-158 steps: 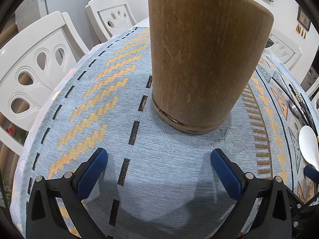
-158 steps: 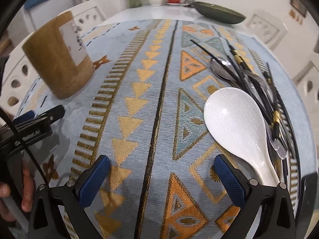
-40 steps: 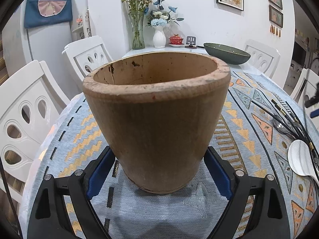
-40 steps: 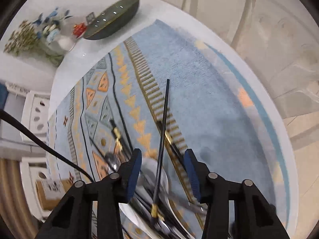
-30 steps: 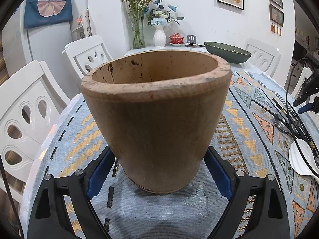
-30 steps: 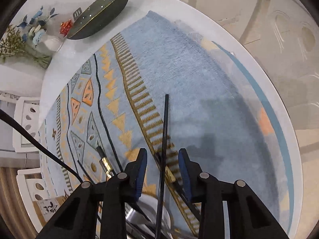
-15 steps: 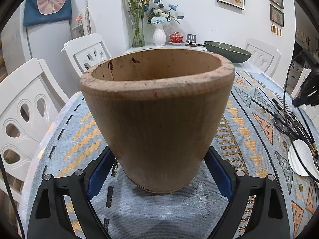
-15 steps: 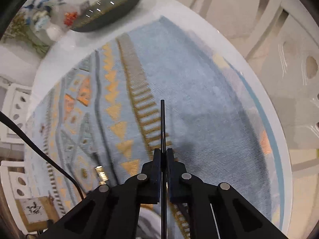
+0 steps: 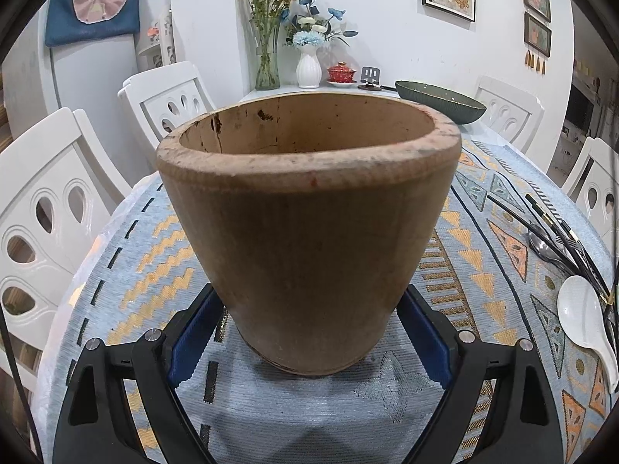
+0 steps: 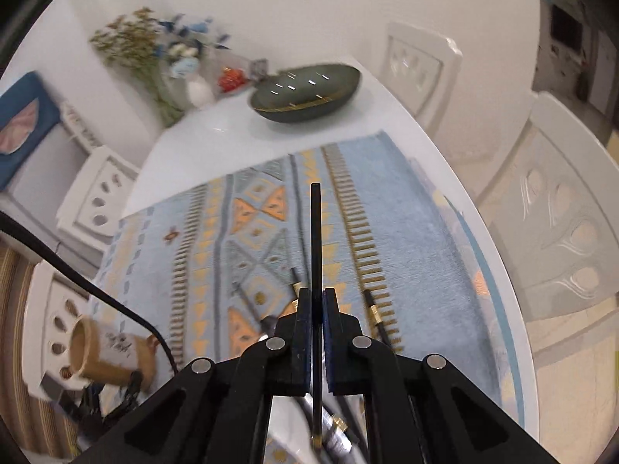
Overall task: Organize utensils
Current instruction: 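Lift the chopstick with the right tool and drop it into the wooden cup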
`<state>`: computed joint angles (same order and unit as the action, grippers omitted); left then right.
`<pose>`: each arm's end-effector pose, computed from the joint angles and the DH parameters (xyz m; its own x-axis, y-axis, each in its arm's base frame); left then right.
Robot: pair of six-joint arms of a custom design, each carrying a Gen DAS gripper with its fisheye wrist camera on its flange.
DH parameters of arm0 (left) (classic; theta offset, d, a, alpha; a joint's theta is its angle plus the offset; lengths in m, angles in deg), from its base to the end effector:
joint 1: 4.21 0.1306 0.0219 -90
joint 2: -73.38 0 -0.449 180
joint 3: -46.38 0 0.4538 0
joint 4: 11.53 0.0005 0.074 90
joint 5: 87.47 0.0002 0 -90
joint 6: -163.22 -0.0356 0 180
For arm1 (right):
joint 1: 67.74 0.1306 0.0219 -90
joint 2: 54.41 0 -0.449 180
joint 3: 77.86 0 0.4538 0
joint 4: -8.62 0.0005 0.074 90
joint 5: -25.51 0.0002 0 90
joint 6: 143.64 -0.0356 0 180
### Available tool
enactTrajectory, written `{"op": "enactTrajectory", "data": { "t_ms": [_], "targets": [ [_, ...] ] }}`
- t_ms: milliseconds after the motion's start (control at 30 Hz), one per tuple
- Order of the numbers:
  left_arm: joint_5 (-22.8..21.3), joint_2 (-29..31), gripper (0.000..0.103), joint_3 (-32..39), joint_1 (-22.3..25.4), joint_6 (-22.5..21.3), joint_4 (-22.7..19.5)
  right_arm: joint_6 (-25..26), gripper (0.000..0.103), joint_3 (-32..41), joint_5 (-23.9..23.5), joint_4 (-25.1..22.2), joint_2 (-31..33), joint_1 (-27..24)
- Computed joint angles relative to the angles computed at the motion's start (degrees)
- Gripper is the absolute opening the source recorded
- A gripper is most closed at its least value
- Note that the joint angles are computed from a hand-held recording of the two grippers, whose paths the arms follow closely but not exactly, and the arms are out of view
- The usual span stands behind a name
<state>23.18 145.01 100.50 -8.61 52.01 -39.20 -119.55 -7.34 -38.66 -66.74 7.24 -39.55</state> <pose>0.3865 -0.0428 0.3439 -0.5437 0.3814 -0.7476 0.5539 0.8323 0.0218 0.2713 0.1272 0.4984 -0.5782 0.6224 -0.5276 0.6268 0.7528 0.2011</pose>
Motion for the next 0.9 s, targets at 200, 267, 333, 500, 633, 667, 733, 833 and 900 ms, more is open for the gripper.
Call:
{"op": "enactTrajectory", "data": {
  "t_ms": [200, 267, 333, 500, 633, 667, 733, 833, 900],
  "targets": [
    [-0.40, -0.05, 0.092, -0.10, -0.15, -0.04, 0.22, -2.95, 0.005, 4.50, 6.49, -3.55, 1.28, 9.46],
    [-0.39, -0.09, 0.092, -0.13, -0.17, -0.01, 0.21, -2.04, 0.005, 6.66, 8.51, -3.25, 2.38, 10.94],
    [-0.43, -0.08, 0.092, -0.12, -0.18, -0.03, 0.22, 0.01, 0.005, 8.40, 10.26, -1.55, 3.13, 11.76],
    [-0.82, -0.18, 0.092, -0.26, -0.38, -0.07, 0.03, 9.14, 0.005, 12.50, 12.40, 7.41, 5.42, 12.33],
    [-0.82, -0.20, 0.092, -0.27, -0.37, -0.08, 0.02, 16.34, 0.005, 13.25, 6.58, 20.48, 6.42, 10.79],
    [-0.82, -0.20, 0.092, -0.27, -0.37, -0.08, 0.02, 17.01, 0.005, 13.22, 4.75, 22.92, 6.81, 10.23],
    [-0.81, -0.18, 0.092, -0.24, -0.34, -0.11, 0.02, 17.79, 0.005, 13.18, 0.12, 27.86, 8.12, 8.70],
    [-0.79, -0.15, 0.092, -0.18, -0.32, -0.12, -0.01, 19.35, 0.005, 14.49, -4.07, 30.79, 11.40, 7.13],
    [-0.79, -0.15, 0.092, -0.18, -0.32, -0.12, -0.01, 20.53, 0.005, 15.35, -6.72, 31.85, 13.32, 6.40]
  ]
}}
